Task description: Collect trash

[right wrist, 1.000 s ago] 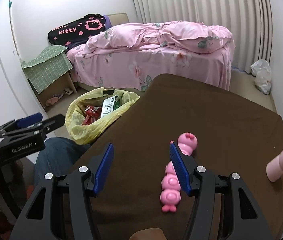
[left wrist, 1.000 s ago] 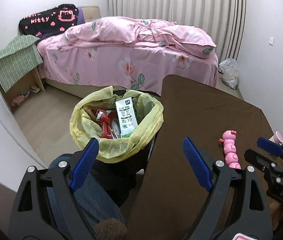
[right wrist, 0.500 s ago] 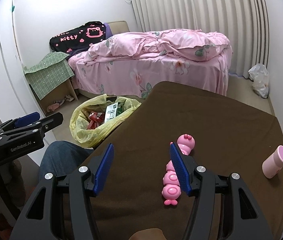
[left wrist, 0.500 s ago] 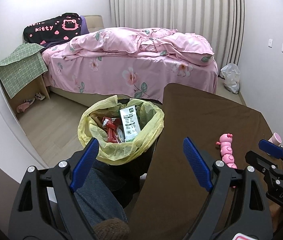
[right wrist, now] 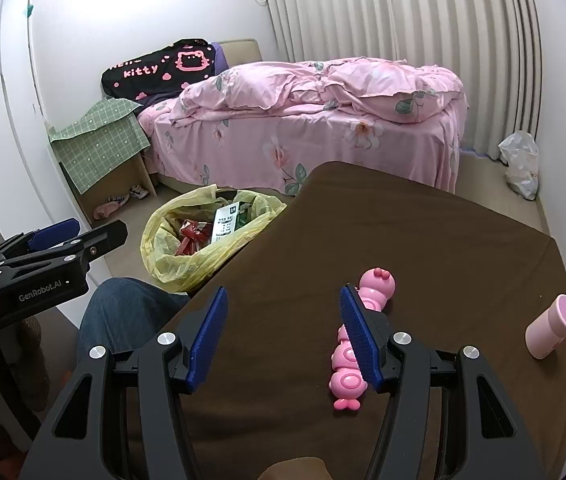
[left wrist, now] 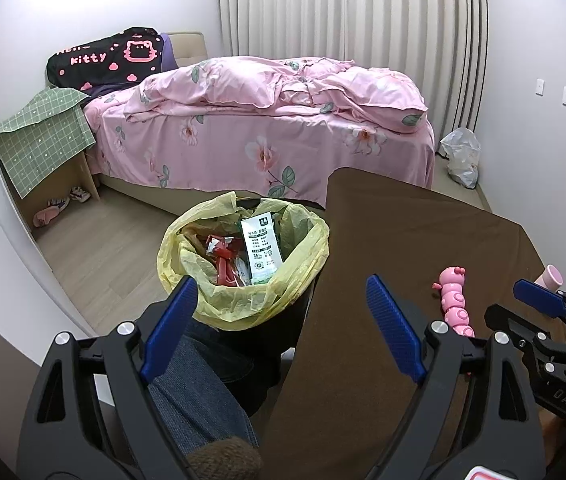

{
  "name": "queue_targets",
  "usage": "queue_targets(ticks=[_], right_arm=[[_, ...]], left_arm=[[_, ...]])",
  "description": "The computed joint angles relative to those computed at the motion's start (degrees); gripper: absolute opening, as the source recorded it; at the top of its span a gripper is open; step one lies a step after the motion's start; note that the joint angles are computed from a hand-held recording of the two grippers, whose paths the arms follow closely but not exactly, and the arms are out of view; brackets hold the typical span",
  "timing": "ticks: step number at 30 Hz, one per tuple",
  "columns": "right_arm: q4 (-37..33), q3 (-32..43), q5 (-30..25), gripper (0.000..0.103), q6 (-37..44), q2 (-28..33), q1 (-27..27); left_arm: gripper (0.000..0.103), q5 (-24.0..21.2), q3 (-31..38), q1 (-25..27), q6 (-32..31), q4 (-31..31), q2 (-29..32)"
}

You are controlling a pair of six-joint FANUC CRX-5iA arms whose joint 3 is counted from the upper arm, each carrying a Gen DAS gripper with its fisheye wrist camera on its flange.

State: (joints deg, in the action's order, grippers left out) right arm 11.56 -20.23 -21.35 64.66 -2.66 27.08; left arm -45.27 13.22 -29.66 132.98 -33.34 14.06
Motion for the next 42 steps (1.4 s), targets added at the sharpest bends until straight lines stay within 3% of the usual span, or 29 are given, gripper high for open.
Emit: queue_targets(ticks=[42], right_arm=[[2.76,-0.38,0.01,0.055,-2.38,-0.07,0.49]], left_arm=[[0.082,1.83,-0.83,1.26,-3.09,2.71,-0.27]])
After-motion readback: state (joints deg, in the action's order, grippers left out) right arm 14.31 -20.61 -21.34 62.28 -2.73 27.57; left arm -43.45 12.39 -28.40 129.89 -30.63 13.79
